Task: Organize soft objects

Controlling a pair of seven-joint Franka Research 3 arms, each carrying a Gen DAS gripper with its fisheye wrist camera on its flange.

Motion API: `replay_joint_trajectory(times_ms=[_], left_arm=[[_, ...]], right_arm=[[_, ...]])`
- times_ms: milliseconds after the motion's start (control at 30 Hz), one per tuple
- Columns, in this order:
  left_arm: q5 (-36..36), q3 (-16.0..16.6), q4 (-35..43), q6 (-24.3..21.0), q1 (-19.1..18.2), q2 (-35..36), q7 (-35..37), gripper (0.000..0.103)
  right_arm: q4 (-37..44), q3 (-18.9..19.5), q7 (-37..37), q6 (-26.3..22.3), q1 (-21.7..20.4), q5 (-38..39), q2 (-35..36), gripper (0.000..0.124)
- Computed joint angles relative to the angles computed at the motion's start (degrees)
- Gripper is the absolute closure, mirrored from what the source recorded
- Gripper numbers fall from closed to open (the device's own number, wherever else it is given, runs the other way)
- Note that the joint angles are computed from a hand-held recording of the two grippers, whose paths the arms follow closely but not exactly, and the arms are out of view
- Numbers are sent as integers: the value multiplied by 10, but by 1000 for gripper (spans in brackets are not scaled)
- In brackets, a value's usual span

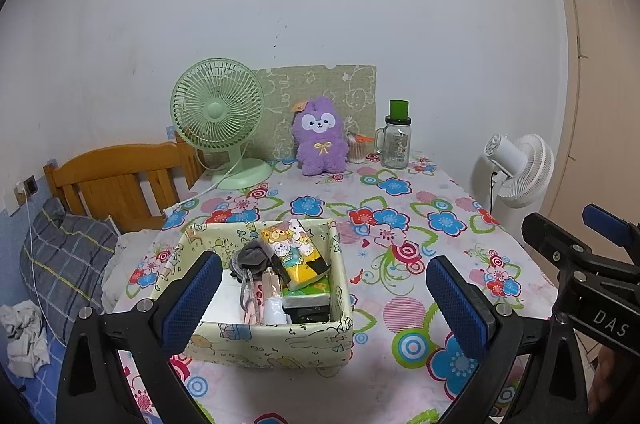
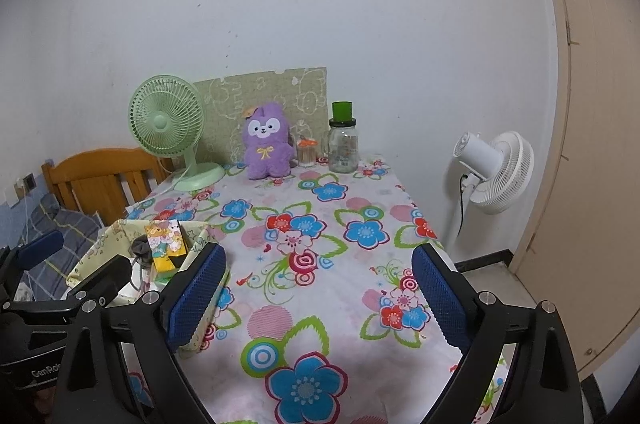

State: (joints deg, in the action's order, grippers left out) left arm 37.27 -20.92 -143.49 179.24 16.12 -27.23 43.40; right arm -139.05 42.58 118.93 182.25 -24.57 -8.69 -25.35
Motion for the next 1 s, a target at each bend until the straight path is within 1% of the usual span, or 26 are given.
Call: replay_joint_trajectory(times_ms=[167, 333, 633, 767, 1000], left_arm=[[-1, 2, 2, -3, -3, 2, 0, 0], [2, 2, 5, -5, -3, 4, -4, 0], [5, 4, 9, -4, -4, 12, -9, 0], [9, -1, 13, -6, 1, 16, -17, 0], [16, 2, 14, -7, -2, 19, -23, 0]], right_arm=[[2, 3, 2, 2, -4, -1, 2, 28], [4, 21, 5, 6, -24, -2, -2, 28], [7, 24, 1, 6, -27, 3, 3, 28], [8, 27, 3, 4, -30, 2, 2, 28], [11, 31, 9, 0, -35, -6, 5, 28]])
